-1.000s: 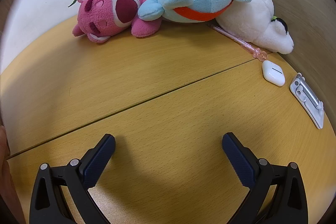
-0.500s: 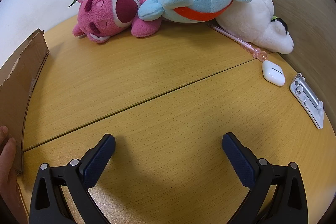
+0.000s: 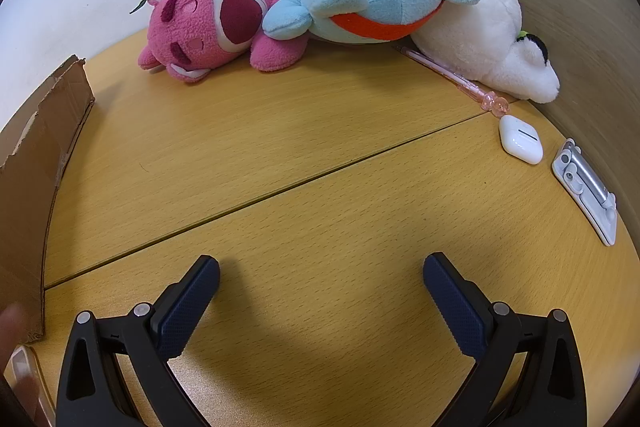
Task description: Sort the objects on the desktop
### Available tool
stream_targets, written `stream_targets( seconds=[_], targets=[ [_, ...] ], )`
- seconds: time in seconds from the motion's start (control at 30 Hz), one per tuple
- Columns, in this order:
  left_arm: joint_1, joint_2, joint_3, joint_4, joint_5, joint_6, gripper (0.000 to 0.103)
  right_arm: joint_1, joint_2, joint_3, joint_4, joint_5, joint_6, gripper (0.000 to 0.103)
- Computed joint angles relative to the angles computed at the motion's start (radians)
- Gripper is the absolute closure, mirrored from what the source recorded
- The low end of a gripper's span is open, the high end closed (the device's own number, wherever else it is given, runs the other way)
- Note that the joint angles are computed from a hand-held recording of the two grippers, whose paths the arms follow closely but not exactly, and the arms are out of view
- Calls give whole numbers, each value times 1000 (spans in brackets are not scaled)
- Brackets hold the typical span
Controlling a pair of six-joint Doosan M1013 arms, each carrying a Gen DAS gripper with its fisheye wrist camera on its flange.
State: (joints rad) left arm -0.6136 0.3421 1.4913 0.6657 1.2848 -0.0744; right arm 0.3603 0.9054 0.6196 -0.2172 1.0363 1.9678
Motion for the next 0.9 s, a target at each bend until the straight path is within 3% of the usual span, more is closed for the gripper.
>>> stream_targets(
  seconds=[0.9],
  targets=[
    [0, 0, 0, 0, 0, -1, 0, -4, -31, 52, -3, -21, 4, 0]
  ],
)
